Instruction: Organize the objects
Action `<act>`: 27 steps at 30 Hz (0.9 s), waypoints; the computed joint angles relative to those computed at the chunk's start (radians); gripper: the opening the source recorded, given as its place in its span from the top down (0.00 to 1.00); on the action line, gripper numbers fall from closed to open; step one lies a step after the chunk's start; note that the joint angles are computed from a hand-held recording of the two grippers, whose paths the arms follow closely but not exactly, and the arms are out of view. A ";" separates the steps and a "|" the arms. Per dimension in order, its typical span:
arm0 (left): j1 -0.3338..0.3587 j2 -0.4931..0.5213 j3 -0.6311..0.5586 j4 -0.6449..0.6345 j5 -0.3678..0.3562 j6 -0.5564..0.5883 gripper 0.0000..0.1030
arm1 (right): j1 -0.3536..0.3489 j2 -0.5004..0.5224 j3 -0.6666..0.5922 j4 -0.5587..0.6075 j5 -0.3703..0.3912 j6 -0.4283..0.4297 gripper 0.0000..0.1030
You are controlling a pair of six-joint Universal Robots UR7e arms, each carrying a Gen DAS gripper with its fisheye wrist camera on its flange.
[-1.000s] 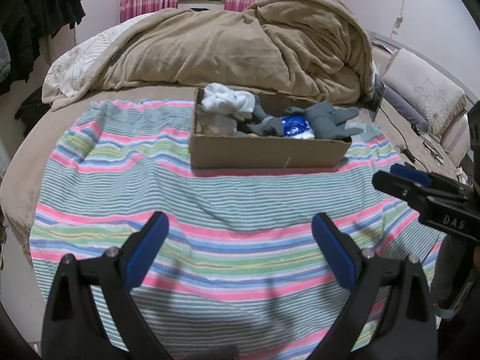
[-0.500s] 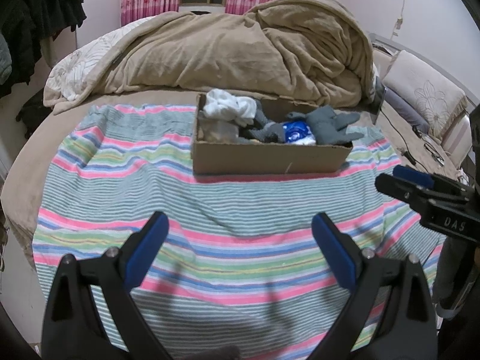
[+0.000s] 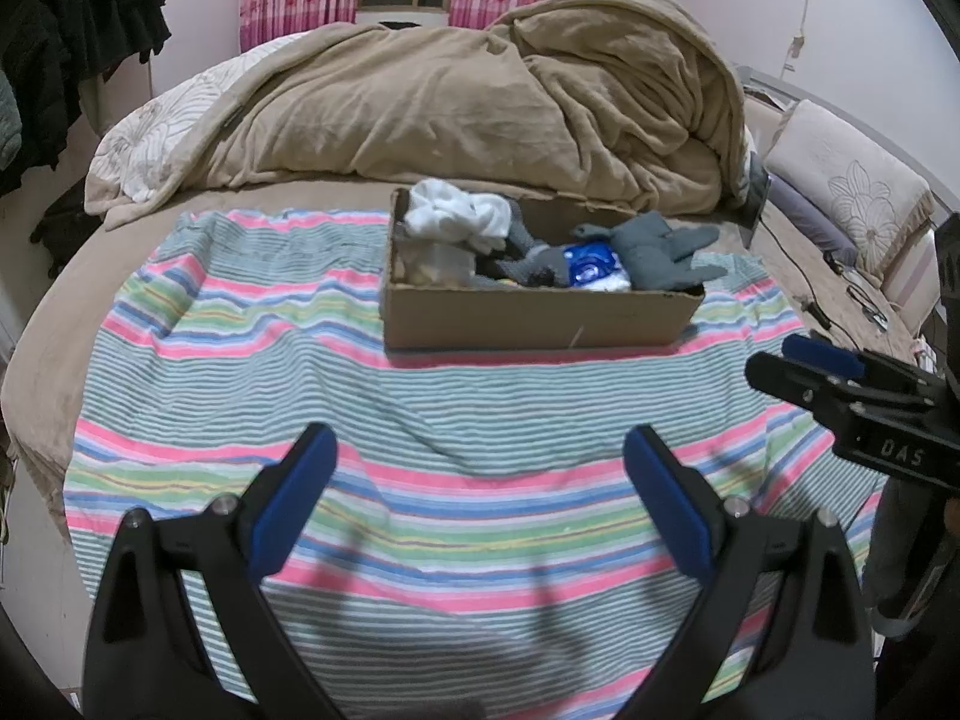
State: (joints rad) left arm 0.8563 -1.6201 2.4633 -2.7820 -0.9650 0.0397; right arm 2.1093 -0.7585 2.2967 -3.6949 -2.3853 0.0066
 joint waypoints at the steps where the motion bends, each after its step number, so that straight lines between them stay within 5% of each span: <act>1: 0.000 0.000 0.000 0.000 0.000 0.000 0.05 | 0.000 -0.001 0.000 0.000 0.000 0.000 0.34; 27: 0.006 0.007 0.001 -0.015 -0.019 0.007 0.05 | -0.008 -0.012 0.002 0.015 0.005 0.000 0.34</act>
